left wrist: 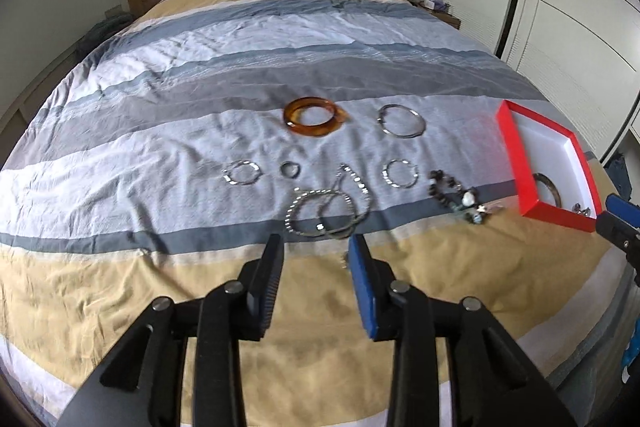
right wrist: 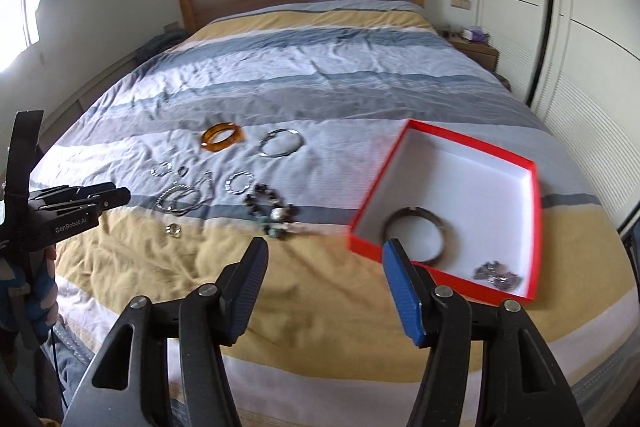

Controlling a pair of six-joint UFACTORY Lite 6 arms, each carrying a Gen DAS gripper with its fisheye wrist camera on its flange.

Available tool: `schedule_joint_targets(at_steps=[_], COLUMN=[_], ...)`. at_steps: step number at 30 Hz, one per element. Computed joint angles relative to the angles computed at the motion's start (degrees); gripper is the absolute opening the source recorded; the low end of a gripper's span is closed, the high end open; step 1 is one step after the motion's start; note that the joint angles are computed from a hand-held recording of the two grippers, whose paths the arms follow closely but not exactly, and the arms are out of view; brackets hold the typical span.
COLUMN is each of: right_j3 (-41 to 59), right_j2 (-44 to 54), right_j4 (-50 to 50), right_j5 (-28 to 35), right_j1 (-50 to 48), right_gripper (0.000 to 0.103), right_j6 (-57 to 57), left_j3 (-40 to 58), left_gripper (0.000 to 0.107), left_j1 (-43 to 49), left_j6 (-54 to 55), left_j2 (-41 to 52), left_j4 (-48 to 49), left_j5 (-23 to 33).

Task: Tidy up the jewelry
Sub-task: 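Grasp the small silver ring with the left tool while the right tool grasps the dark beaded bracelet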

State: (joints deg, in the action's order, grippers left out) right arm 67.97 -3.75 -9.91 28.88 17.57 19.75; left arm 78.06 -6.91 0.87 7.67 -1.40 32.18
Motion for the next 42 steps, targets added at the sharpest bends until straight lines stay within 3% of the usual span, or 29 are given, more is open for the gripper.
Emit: schedule_joint_targets(at_steps=[5, 9, 21, 40, 42], right_j3=[6.22, 13.05, 34.18, 38.2, 37.67], right_j2=[10.43, 20.3, 42.21, 48.98, 48.9], right_j4=[-0.63, 1.93, 9.69, 12.36, 12.79], right_j5=[-1.54, -2.51, -0.52, -1.33, -1.99], right_j1=[3.86, 4.2, 2.3, 2.43, 2.43], right_gripper=[0.07, 0.075, 0.08, 0.08, 0.076], right_j6=[1.4, -1.93, -13.08, -17.46, -17.96], left_j3=[0.46, 5.05, 22.36, 3.56, 2.63], left_gripper=[0.044, 0.048, 0.05, 0.05, 0.05], left_j1=[8.42, 9.92, 5.9, 1.72, 0.48], left_j6=[13.21, 18.07, 16.2, 18.42, 17.92], left_j2=[3.51, 9.92, 28.58, 17.23, 16.89], left_j4=[-13.95, -20.09, -20.76, -25.47, -25.05], left_j5=[-0.43, 0.38, 2.43, -5.03, -5.9])
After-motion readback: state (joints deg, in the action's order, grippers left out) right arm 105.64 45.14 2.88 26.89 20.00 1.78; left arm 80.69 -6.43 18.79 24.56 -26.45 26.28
